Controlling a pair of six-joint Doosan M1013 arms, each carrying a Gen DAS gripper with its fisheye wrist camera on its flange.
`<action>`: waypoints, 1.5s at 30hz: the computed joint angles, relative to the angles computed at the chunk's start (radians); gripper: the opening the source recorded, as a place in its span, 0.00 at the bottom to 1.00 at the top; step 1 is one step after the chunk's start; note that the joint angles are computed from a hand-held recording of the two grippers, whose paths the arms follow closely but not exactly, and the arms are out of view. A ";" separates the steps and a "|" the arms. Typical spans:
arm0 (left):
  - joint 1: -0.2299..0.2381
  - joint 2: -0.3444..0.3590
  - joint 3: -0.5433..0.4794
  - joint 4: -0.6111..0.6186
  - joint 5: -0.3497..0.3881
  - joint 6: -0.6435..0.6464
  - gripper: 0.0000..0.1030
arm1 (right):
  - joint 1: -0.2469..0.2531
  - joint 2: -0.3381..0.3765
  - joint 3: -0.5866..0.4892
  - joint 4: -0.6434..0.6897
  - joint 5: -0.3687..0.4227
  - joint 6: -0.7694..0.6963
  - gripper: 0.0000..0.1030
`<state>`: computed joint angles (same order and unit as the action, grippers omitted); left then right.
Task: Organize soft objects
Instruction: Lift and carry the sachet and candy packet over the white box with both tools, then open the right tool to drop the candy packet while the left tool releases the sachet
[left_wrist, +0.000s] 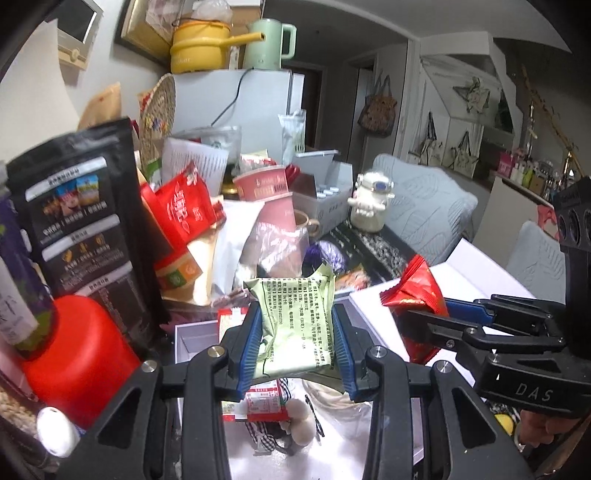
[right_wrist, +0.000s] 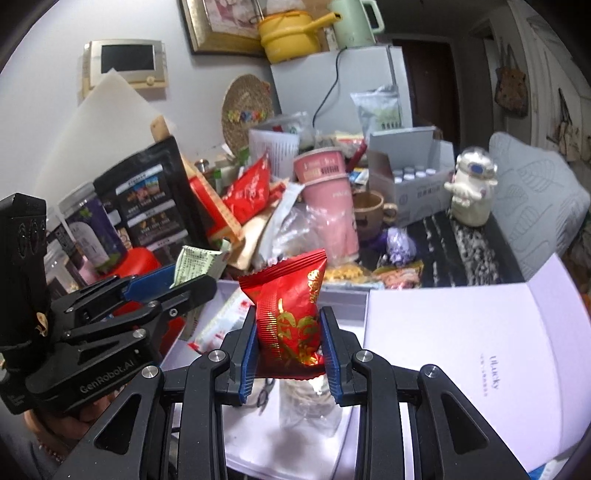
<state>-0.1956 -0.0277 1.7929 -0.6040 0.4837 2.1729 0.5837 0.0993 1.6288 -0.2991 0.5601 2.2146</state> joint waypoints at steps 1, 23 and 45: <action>-0.002 0.005 -0.001 0.010 0.005 -0.008 0.36 | -0.004 0.004 -0.001 0.028 0.004 -0.021 0.30; -0.042 0.073 -0.020 0.206 0.080 -0.149 0.36 | -0.062 0.071 -0.020 0.289 0.101 -0.196 0.30; -0.062 0.097 -0.037 0.411 0.101 -0.335 0.36 | -0.064 0.109 -0.036 0.282 0.158 -0.186 0.33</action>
